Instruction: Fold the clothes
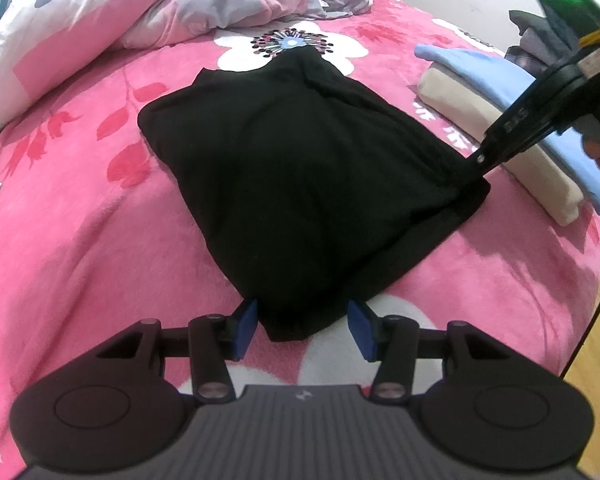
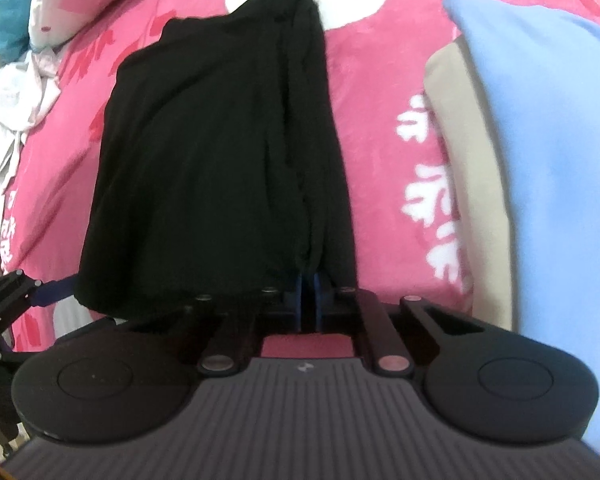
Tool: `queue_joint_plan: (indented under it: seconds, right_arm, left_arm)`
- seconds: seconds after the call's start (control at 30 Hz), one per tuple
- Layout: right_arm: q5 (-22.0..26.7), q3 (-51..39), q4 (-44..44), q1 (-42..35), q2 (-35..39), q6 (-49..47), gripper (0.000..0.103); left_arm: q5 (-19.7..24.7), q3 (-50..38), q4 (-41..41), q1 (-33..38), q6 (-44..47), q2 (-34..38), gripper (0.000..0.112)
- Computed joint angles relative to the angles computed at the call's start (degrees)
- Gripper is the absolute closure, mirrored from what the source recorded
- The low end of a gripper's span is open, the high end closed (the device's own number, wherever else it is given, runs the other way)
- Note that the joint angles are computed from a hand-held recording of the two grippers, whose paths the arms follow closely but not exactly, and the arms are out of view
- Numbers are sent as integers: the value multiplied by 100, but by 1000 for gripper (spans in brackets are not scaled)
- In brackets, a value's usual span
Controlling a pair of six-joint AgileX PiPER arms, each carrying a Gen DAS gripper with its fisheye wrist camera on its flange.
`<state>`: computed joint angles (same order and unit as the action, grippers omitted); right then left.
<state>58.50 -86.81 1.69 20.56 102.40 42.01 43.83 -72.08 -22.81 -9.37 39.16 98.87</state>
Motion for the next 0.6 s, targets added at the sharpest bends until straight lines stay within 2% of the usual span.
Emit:
queue_joint_plan:
  seconds: [0.23, 0.4, 0.47, 0.57, 0.6]
  right_arm:
    - [-30, 223, 23, -133, -292, 152, 101]
    - [46, 133, 48, -170, -286, 148, 101]
    - [45, 164, 89, -190, -352, 154, 101]
    - [133, 138, 199, -265, -486, 158, 101]
    - [171, 101, 237, -295, -535, 178, 101]
  left_arm:
    - [-167, -27, 214, -59, -88, 91, 63]
    - [-145, -86, 285, -29, -109, 158, 82]
    - [-205, -17, 359, -49, -10, 128, 97]
    - [-382, 169, 350, -58, 277, -45, 107]
    - [-453, 240, 339, -64, 359, -152, 107]
